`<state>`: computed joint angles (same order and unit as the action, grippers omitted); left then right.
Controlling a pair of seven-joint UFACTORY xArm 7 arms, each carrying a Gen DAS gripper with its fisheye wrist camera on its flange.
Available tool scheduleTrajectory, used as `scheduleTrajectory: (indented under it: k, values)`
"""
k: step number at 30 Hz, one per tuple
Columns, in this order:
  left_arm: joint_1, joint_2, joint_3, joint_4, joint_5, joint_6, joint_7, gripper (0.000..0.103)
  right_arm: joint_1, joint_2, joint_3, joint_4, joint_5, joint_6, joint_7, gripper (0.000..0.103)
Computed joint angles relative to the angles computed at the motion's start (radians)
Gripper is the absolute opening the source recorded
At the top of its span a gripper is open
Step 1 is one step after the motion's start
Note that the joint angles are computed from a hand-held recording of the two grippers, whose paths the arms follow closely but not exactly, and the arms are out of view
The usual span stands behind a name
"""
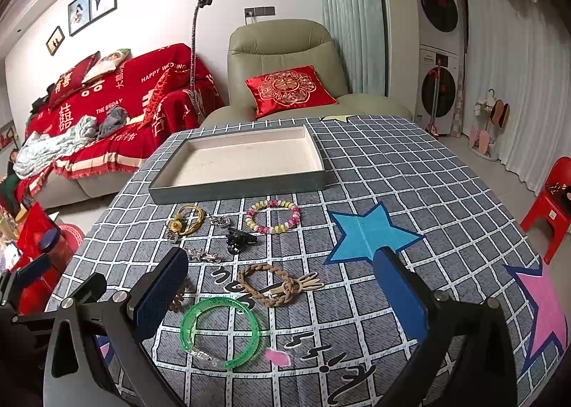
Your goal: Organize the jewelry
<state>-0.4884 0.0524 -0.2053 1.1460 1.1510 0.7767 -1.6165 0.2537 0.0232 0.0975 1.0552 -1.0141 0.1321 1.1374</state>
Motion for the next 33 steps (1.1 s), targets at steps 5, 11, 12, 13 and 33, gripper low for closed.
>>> scheduleTrajectory:
  k: [5,11,12,13,33]
  values:
    - [-0.001,0.000,0.000,-0.001,-0.001,0.000,0.001,0.103,0.000,0.000,-0.001,-0.001,-0.004,-0.001,0.005,0.103]
    - [0.000,0.003,0.001,-0.001,0.004,-0.004,-0.001,0.103,-0.001,0.001,-0.001,-0.003,-0.005,-0.005,0.008,0.103]
    - [-0.001,0.003,0.001,-0.001,0.005,-0.004,-0.002,0.103,-0.001,0.001,-0.001,-0.003,-0.003,-0.006,0.007,0.103]
    - [-0.001,0.003,0.001,-0.003,0.006,-0.005,-0.003,0.103,-0.001,0.001,-0.002,-0.003,-0.005,-0.006,0.008,0.103]
    - [-0.003,0.007,0.003,0.000,-0.001,-0.007,0.004,0.103,-0.001,0.002,-0.003,-0.005,0.009,-0.009,-0.002,0.103]
